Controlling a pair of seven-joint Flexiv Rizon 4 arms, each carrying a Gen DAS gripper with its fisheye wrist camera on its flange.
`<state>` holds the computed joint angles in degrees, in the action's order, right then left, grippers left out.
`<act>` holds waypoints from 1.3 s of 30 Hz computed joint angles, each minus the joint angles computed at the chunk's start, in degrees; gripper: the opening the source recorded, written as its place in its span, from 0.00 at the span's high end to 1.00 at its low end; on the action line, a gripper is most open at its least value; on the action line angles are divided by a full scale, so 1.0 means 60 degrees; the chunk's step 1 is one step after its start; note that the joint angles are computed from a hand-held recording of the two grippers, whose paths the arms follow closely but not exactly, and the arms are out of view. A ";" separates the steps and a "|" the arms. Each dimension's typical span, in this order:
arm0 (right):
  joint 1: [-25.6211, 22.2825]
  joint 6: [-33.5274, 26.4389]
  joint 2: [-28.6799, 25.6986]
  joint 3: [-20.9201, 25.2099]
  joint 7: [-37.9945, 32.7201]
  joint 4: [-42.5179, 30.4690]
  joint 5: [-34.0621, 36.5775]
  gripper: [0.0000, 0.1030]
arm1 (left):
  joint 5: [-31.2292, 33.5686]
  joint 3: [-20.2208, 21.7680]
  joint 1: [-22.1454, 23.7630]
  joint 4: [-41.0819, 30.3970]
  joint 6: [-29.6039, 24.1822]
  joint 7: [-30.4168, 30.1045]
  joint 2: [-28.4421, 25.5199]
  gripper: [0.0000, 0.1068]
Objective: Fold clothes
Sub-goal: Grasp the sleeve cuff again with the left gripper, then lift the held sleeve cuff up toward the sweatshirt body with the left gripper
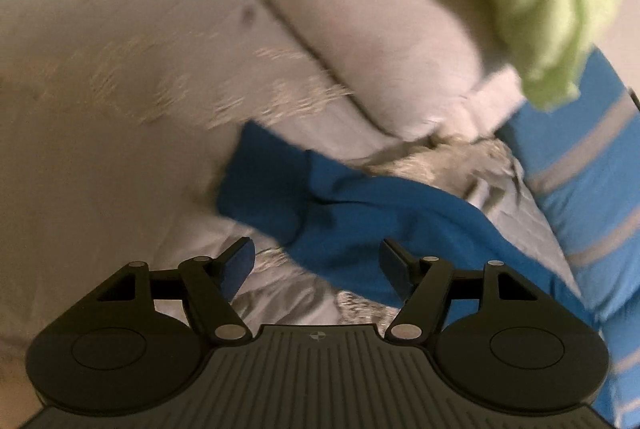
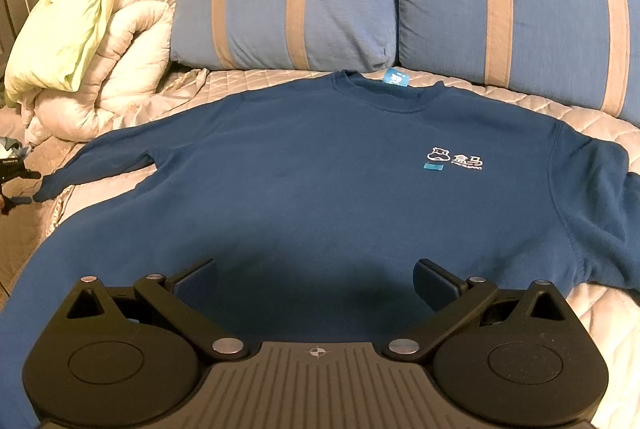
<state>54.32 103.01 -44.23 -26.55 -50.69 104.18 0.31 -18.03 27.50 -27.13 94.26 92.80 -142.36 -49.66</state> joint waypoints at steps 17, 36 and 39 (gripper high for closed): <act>-0.0114 0.0001 0.0037 0.0128 0.0026 -0.0010 0.0037 0.00 | -0.1114 -0.5450 0.3680 0.0818 0.6139 -0.1717 -0.1262 0.61; -0.0303 0.0063 0.0059 0.0341 0.0099 -0.0043 0.0063 0.00 | -0.1603 -0.3682 0.2754 0.0745 0.3456 0.2435 0.0858 0.89; -0.0339 0.0093 0.0069 0.0382 0.0098 -0.0037 0.0062 0.00 | -0.2496 -0.2461 0.1633 0.0379 0.2861 0.3665 0.0746 0.89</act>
<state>52.28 103.57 -43.82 -24.26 -50.10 103.96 0.68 -33.01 12.73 -17.34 96.53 109.97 -120.37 -45.18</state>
